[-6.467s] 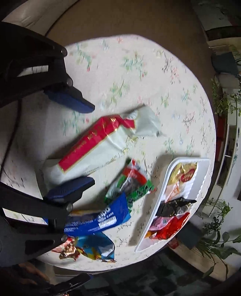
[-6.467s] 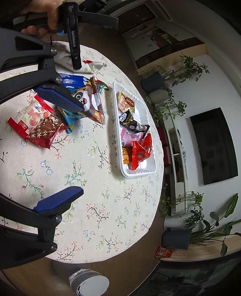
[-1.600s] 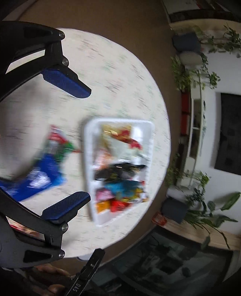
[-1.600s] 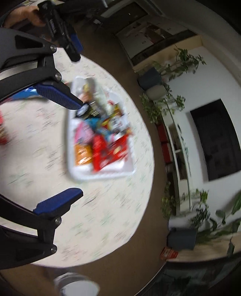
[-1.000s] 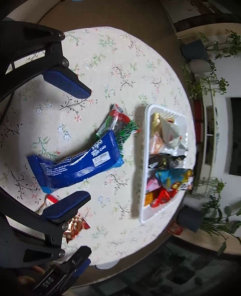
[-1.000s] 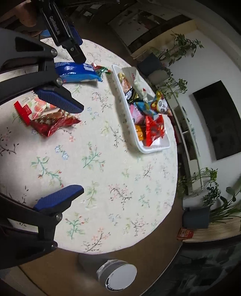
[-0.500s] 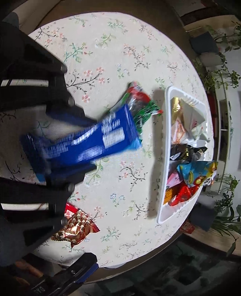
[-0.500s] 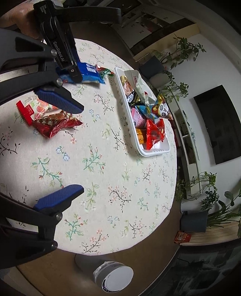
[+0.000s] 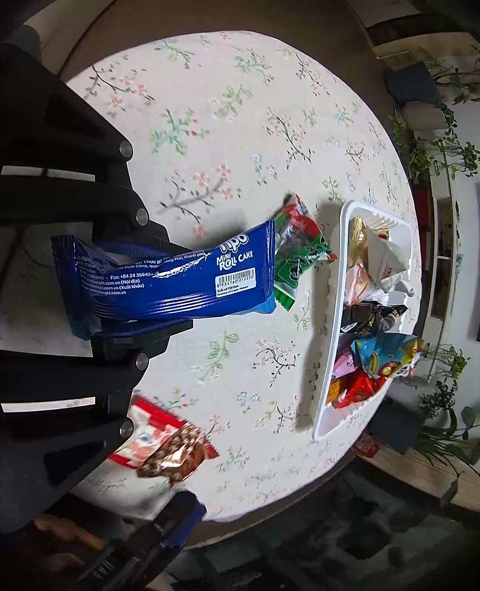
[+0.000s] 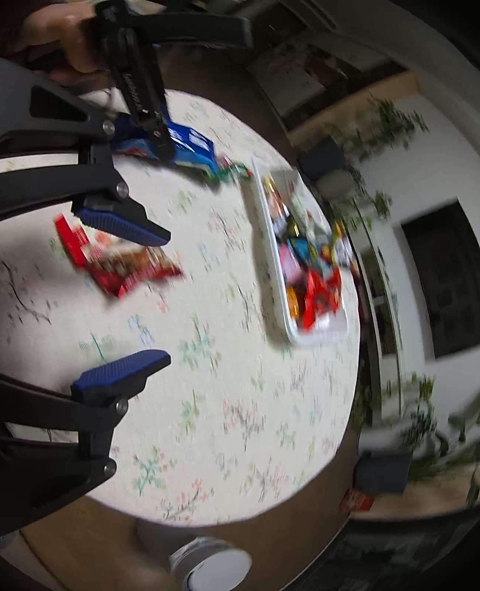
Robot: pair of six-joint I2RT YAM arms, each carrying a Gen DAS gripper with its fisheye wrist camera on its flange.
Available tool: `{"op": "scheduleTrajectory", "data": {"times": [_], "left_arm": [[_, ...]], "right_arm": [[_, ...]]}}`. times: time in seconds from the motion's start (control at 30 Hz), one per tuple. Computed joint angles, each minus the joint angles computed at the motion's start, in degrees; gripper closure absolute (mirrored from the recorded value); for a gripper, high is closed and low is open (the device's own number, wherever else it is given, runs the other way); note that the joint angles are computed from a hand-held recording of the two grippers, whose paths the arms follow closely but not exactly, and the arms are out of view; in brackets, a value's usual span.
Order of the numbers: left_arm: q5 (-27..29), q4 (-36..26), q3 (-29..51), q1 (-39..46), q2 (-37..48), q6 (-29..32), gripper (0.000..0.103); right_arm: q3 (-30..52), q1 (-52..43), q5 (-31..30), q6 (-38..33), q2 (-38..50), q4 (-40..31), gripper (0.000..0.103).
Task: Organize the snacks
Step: 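Grasp the blue Oreo roll cake with the left tool while the right tool grasps the strawberry candy packet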
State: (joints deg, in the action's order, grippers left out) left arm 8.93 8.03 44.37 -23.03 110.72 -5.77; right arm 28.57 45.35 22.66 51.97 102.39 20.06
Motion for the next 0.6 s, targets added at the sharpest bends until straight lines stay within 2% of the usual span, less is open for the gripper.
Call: {"op": "scheduleTrajectory", "data": {"times": [0.17, 0.43, 0.6], "left_arm": [[4.1, 1.1, -4.5, 4.6, -3.8, 2.2, 0.076], [8.2, 3.7, -7.7, 9.3, -2.3, 4.9, 0.076], [9.5, 5.6, -8.6, 9.8, -1.9, 5.7, 0.076]], "right_arm": [[4.7, 4.1, -3.0, -7.5, 3.6, -0.9, 0.052], [9.1, 5.1, -4.0, -12.2, 5.3, -4.9, 0.053], [13.7, 5.1, -5.8, -15.2, 8.4, -10.4, 0.053]]}}
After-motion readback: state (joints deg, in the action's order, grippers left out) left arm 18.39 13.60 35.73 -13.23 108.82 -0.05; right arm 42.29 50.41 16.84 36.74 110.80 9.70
